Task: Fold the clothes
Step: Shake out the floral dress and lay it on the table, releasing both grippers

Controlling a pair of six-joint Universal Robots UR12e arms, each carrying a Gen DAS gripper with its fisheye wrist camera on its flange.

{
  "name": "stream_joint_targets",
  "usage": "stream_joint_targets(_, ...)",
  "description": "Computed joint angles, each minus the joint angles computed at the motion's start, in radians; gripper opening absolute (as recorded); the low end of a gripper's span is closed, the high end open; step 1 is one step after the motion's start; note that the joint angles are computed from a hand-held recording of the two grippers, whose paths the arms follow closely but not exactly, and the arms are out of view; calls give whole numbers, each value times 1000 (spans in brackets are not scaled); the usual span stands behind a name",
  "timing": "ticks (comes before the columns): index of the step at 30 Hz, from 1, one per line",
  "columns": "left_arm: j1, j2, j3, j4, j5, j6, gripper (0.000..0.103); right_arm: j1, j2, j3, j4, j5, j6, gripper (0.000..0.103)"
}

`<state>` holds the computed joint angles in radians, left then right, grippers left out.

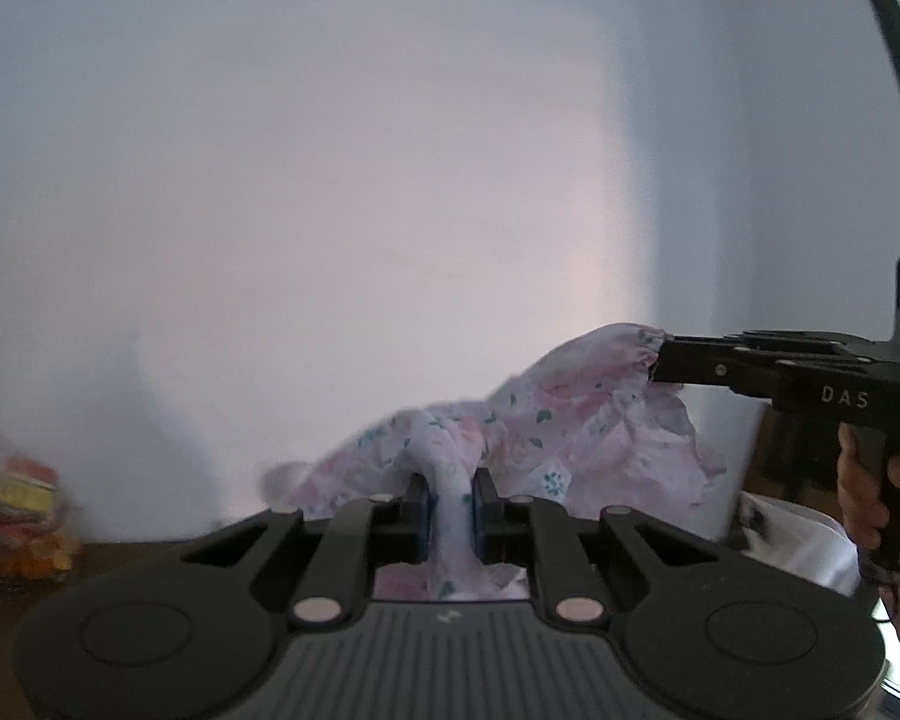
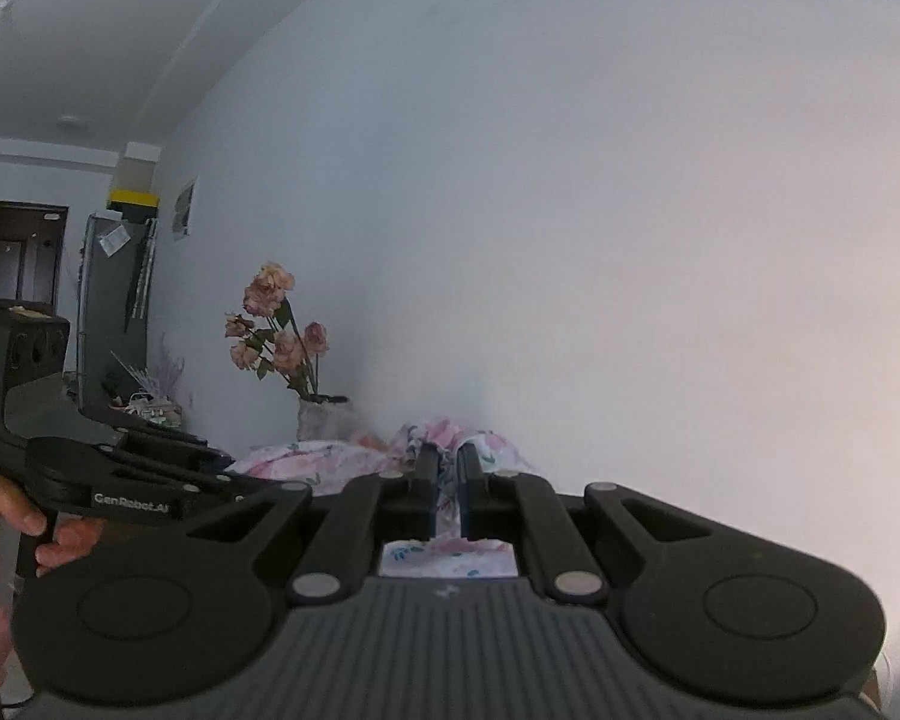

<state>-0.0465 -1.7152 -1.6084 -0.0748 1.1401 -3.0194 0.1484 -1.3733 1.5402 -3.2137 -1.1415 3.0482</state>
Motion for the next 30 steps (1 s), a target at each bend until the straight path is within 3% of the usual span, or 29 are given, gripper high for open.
stream_joint_targets(4, -42, -24, 21, -94, 26, 29, 14, -21, -41, 52, 72, -54, 33, 6)
stream_joint_targets(10, -79, -115, 93, -322, 53, 4, 16, -47, -23, 83, 229, -133, 82, 6)
stream_joint_targets(12, -85, -141, 102, -390, 34, -9, 25, -55, -12, 99, 275, -150, 89, 6)
stream_joint_targets(13, -86, -149, 99, -418, 28, -8, 42, -59, -7, 107, 300, -162, 92, 7)
stream_joint_targets(14, -86, -157, 98, -446, 28, 0, 66, -62, -3, 116, 320, -174, 100, 7)
stream_joint_targets(15, -87, -159, 94, -455, 34, 8, 74, -63, 3, 122, 342, -191, 111, 9)
stream_joint_targets(16, -86, -157, 82, -442, 38, 13, 79, -61, 12, 125, 368, -219, 125, 13)
stream_joint_targets(18, -75, -147, 50, -405, 33, 18, 80, -56, 30, 124, 424, -276, 149, 42)
stream_joint_targets(19, -67, -143, 43, -395, 31, 14, 82, -62, 31, 129, 448, -293, 156, 64)
stream_joint_targets(21, -46, -129, 19, -363, 45, 10, 88, -70, 28, 147, 442, -306, 160, 67)
stream_joint_targets(24, -23, -112, -5, -351, 120, 32, 92, -76, 12, 178, 383, -275, 113, 75)
stream_joint_targets(29, -4, -114, -2, -427, 224, 63, 92, -27, 31, 153, 356, -167, -131, 98)
stream_joint_targets(30, -4, -119, -1, -427, 245, 59, 92, -10, 43, 139, 359, -168, -183, 98)
